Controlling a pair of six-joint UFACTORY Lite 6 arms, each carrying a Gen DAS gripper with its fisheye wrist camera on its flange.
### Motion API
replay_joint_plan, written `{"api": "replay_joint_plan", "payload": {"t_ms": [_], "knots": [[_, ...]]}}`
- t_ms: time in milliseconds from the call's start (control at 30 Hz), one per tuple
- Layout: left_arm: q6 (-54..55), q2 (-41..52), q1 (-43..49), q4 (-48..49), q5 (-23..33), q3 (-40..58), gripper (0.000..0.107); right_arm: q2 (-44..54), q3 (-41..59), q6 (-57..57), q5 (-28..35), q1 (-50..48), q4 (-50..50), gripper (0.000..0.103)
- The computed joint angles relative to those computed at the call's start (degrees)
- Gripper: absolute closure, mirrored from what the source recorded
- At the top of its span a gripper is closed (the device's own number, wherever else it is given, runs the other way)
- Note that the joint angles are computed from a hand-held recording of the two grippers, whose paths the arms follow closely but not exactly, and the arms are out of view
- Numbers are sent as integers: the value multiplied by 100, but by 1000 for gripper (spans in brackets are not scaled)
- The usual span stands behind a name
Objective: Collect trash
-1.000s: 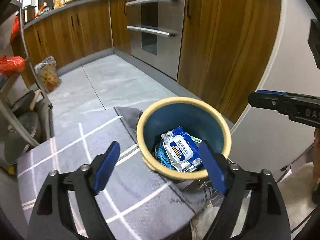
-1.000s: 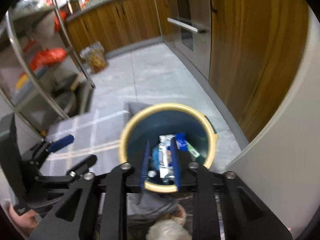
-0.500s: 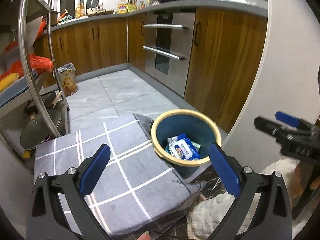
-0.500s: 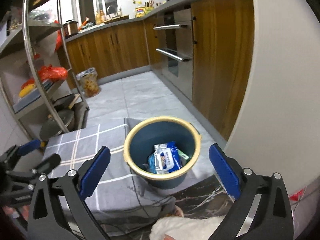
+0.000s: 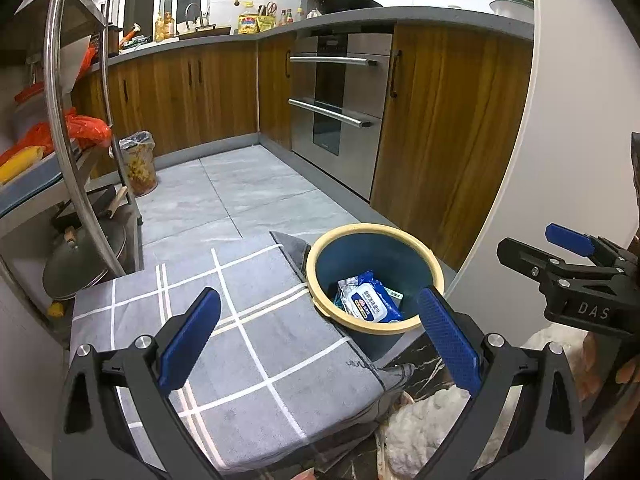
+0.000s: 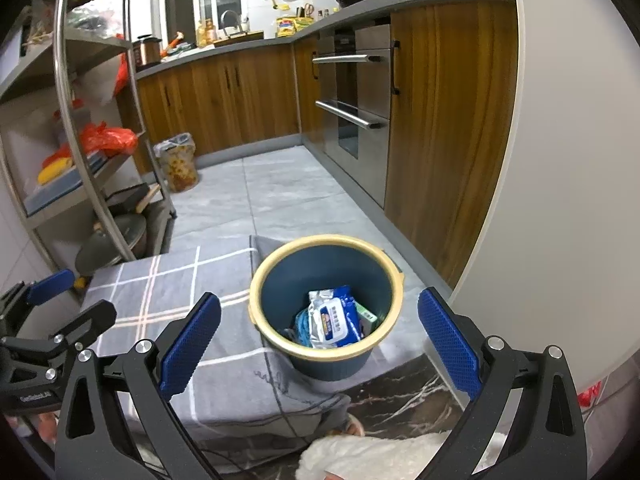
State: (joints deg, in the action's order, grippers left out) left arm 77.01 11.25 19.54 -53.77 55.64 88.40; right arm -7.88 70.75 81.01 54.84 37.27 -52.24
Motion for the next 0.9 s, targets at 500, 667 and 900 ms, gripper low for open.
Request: {"api": "replay_joint_plan", "payload": {"t_ms": [500,667,900], "knots": [[50,-122,-4,0,-58,-144,10,-13,18,11,69,59,10,5],[45,-130,-8,6,-56,-147,10,-28,23,2,85,67,16,5],[56,-154,-31,1,-82,-168,10,-20,25,12,90,71,8,5]]}}
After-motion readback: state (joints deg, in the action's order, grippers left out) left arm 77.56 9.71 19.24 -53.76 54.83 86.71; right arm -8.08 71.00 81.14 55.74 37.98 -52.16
